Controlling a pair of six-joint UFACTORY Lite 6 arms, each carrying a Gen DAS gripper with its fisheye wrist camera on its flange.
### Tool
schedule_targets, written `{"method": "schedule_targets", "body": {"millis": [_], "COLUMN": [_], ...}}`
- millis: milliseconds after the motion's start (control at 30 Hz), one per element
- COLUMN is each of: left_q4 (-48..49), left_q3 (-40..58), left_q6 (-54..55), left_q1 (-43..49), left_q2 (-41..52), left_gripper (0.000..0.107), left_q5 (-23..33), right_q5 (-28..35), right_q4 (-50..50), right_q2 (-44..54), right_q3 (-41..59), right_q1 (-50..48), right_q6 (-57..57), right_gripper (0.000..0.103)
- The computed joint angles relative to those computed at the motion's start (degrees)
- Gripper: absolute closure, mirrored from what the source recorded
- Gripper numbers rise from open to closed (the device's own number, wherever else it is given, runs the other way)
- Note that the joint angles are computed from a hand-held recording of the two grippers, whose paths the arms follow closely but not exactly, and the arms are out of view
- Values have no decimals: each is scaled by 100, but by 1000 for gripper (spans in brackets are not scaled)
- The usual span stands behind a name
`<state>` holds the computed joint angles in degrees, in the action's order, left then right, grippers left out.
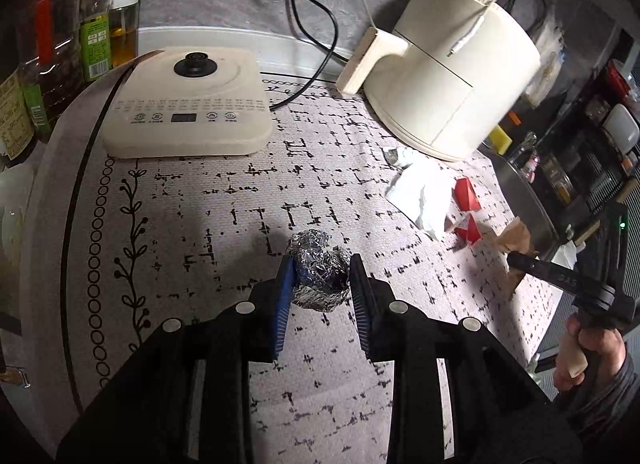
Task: Collect trash
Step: 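Carry the foil ball and brown paper bag over the white bin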
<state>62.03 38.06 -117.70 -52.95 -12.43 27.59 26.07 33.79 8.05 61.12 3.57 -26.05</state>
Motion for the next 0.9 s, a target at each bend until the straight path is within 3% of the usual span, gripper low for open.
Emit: {"method": "schedule_targets", "body": {"millis": [233, 500, 700, 900], "left_q4": [-339, -415, -470, -694], "left_q3": [-161, -230, 348, 1870], "left_q6": [321, -224, -793, -1145], "left_q1": [-423, -1341, -2155, -3050], "left_q2": [-342, -655, 33, 1510], "left_gripper": [79, 79, 79, 79], "left_q5": [308, 1213, 1817, 2447], "right_q5": [-52, 187, 694, 2189], "right_q4": [-330, -569, 42, 742], "right_q2": [-1338, -2307, -3012, -3892], "right_q3": [-1069, -1783, -2199, -2725], "right_q1": [127, 96, -551, -2741], "right_q6": [539, 733, -315, -2479], "right_gripper": [87, 87, 87, 87]}}
